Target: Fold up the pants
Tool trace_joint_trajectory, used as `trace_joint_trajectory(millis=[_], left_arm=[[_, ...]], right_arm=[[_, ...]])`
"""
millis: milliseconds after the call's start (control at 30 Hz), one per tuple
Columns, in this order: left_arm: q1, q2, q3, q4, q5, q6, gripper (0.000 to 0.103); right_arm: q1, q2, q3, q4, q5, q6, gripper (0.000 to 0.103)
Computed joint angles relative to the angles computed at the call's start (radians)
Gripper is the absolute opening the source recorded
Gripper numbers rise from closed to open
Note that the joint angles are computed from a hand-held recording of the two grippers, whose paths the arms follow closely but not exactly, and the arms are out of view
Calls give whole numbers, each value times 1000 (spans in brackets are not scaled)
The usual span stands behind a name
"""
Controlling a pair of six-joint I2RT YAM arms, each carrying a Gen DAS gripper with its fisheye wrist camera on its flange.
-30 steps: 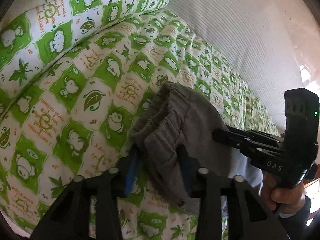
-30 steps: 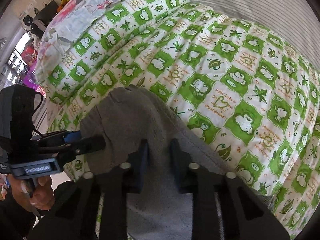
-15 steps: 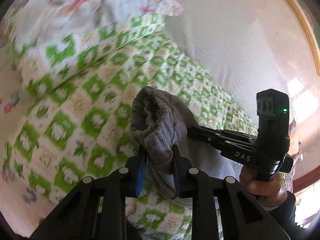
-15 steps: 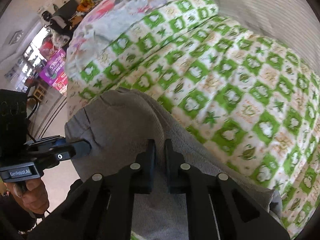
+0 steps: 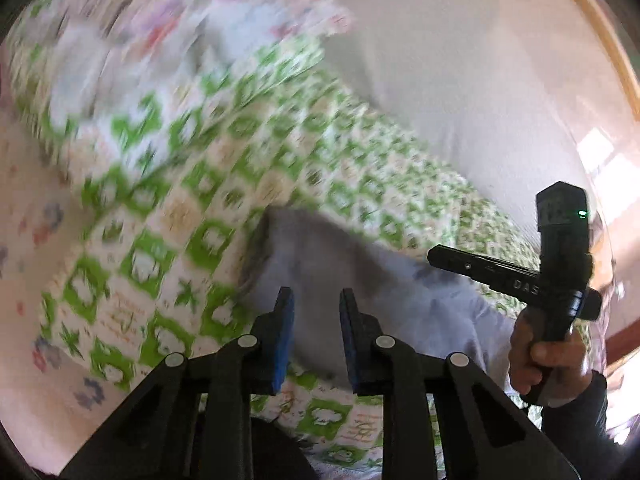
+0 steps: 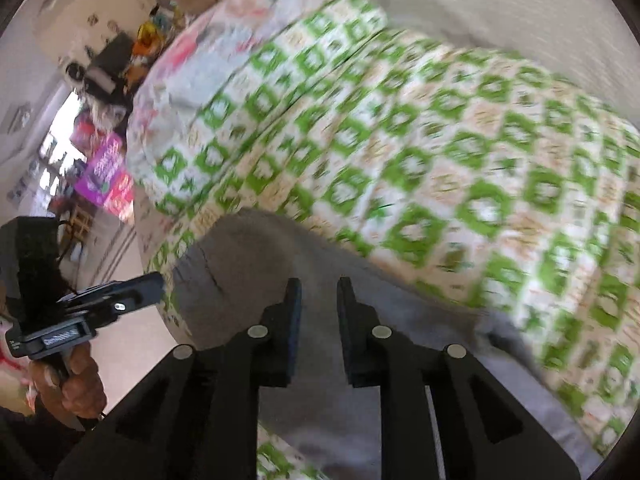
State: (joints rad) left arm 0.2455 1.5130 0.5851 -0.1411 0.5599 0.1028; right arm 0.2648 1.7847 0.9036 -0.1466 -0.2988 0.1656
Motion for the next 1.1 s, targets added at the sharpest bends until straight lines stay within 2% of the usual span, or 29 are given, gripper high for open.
trace_joint_trajectory(millis=[133,300,467,533,600,700,767,900,1033,1100], left_arm=[[-111,-35,17,6,-12,-15,24],[-235,47,39,36,-13,-30,24],[-364,133,17,63,7,-6,24],[-439,174,3,100,2,8,28],[-491,199,-3,122,-1,23,36],[-581,235,-5,162,-30,65,38],[-630,270,3,178,-44,113,42],[-673,386,60,178,-92,112,43],[-639,435,76,195,-35,72,40],[-641,427,72,203,-41,54,40]], right_arm=[[-83,-66,-55,-4,7,-6,19],[-190,-65,-79,-14,-26,-9,19],[-219,-46,-76,-33,-1,-41,19],[-230,-42,-78,-37,-1,-45,20],[-244,-37,-78,-42,-10,-59,21],[-240,-15,-61,-59,-7,-69,30],[-239,-3,-50,-65,-9,-85,39],[-229,30,-28,-65,-16,-99,39],[-216,80,-9,-57,7,-113,39],[-216,103,-4,-48,0,-115,39]])
